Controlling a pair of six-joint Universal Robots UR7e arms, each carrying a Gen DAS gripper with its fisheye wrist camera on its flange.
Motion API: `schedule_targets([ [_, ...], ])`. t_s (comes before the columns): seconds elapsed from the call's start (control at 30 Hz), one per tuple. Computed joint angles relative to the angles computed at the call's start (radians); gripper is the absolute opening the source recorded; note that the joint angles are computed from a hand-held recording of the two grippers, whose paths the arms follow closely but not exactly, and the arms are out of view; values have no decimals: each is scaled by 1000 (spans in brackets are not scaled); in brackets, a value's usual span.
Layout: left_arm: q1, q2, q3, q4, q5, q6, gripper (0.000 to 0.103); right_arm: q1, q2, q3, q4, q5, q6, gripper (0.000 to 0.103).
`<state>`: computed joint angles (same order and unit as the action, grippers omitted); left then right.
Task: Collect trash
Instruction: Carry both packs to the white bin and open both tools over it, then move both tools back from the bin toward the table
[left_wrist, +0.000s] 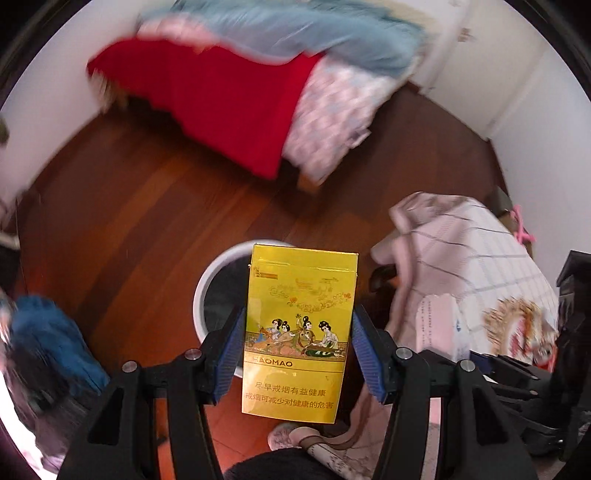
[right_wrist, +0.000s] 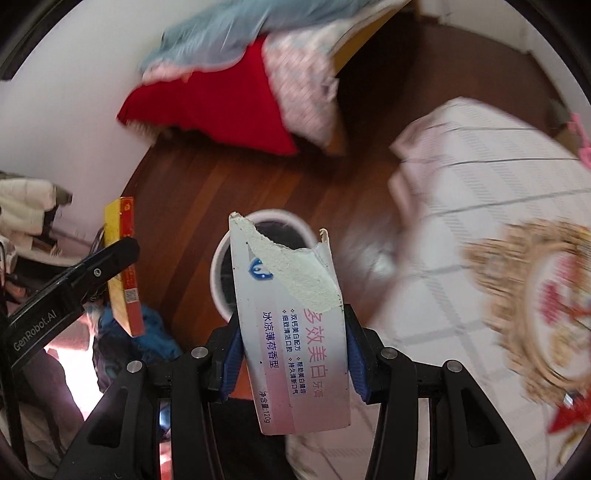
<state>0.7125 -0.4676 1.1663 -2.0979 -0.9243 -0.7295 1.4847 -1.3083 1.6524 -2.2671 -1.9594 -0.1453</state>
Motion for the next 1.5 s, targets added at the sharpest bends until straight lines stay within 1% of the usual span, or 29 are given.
schedule_targets([
  [0.1, 59, 17, -6, -6, -46, -17, 54, -7, 135, -84, 24, -14, 17, 50],
  [0.2, 105, 40, -27, 14, -65, -49, 55, -16, 230, -147, 39, -33, 17, 50],
  [0.27, 120, 52, -54, 64, -56, -62, 57, -25, 297, -195, 50, -45, 14, 51],
  [0.3, 125, 56, -58, 72, -54, -67, 62, -28, 322, -214, 56, -50, 15, 51],
  [0.33, 130, 56, -59, 80, -52, -79, 82, -33, 342, -231, 62, -51, 14, 51],
  [0.37, 133, 55, -57, 88, -44, -87, 99, -37, 369, -248, 54, -59, 14, 52],
  [0.4, 132, 53, -51, 92, -33, -93, 101, -40, 379, -252, 49, -65, 11, 55],
  [0.43, 132, 49, -44, 99, -20, -100, 101, -45, 396, -266, 54, -69, 10, 59],
  [0.5, 131, 39, -27, 114, 1, -105, 101, -50, 416, -279, 53, -70, 13, 89],
  [0.57, 126, 34, -14, 136, 39, -114, 101, -48, 424, -278, 33, -97, 8, 103],
  [0.6, 121, 27, 0, 137, 54, -118, 102, -51, 433, -284, 22, -104, 3, 103],
  [0.7, 106, 11, 31, 170, 94, -145, 102, -48, 425, -260, -7, -133, -10, 103],
  [0.77, 97, -3, 56, 181, 107, -161, 102, -31, 409, -226, -40, -205, -30, 103],
  [0.8, 91, -11, 71, 189, 114, -174, 102, -25, 403, -209, -56, -228, -42, 103],
  [0.87, 82, -23, 92, 189, 116, -187, 102, -15, 381, -168, -91, -266, -61, 103],
  [0.97, 69, -40, 116, 191, 111, -205, 102, -8, 349, -122, -115, -285, -75, 103],
  [1.13, 37, -69, 146, 196, 119, -234, 102, 6, 295, -72, -109, -276, -65, 103],
  [1.3, -11, -106, 179, 206, 142, -260, 102, 35, 220, -9, -123, -254, -68, 103],
  [1.5, -79, -157, 215, 241, 186, -296, 102, 78, 113, 63, -173, -229, -81, 103],
])
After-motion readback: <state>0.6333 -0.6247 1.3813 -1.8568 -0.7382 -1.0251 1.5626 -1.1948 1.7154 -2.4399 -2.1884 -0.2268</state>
